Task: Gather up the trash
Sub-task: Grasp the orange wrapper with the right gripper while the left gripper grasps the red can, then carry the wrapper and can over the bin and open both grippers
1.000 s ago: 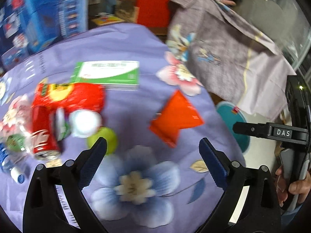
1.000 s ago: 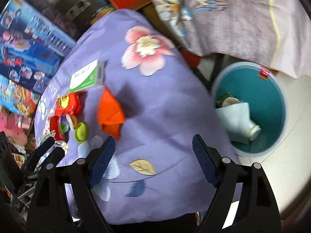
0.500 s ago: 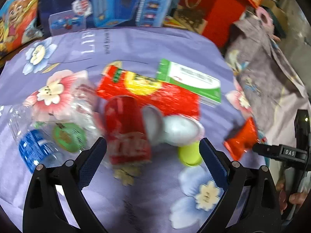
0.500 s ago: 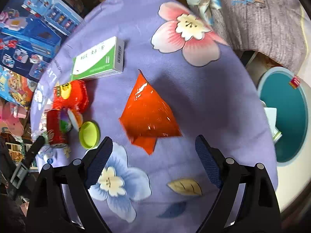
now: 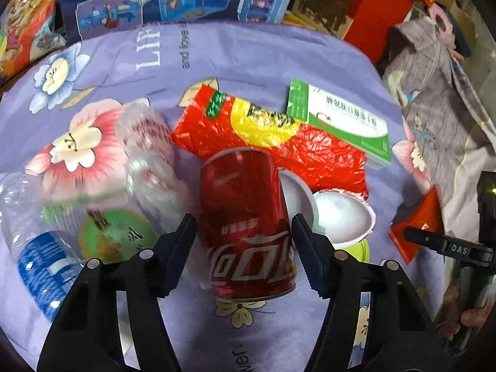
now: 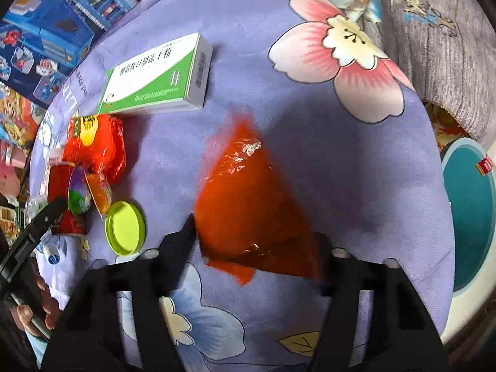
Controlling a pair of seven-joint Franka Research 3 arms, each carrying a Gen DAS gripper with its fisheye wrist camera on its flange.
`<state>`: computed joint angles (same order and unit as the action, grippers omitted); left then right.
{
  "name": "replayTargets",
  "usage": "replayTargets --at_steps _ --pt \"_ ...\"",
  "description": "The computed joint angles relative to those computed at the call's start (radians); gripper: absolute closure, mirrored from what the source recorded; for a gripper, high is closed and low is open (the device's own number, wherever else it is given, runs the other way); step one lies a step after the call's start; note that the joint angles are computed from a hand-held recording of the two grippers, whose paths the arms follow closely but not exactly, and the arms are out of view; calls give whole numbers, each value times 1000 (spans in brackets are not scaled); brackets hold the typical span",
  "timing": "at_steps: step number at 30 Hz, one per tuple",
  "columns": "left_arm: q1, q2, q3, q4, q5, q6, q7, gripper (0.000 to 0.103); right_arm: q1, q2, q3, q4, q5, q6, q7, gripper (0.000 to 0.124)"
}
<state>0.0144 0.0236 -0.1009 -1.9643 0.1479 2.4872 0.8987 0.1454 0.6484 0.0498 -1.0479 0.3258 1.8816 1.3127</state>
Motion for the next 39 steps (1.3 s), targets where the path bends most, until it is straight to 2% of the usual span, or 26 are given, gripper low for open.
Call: replayTargets --at_steps 3,4,6,11,18,21,24,32,39 --pt "-1 24 -2 13 -14 -27 8 37 -8 -26 7 -35 15 13 -25 89" --pt "0 30 -2 15 -19 -29 9 38 -9 -34 7 -45 19 16 -30 89" --pt "-2 27 -2 5 -1 -20 -6 44 -10 -55 6 -74 24 30 -42 89" --pt "-6 -24 -2 -34 38 4 -44 44 -22 -93 7 -124 53 53 -65 89" --pt "-35 -137 -10 -112 -47 63 18 44 -49 -158 5 -196 106 76 -89 89" --pt "-58 -148 -14 -107 -82 75 66 44 -65 -183 3 -222 134 83 -102 89" --pt "-84 -122 -20 -64 -139 82 123 44 -86 -209 -2 -245 166 91 -118 89" --pt "-134 -16 -69 91 -136 42 175 44 -153 -232 -24 -245 235 99 -129 89" --pt "-194 189 -119 360 -104 -48 226 44 -234 -234 -51 -227 277 117 -139 88"
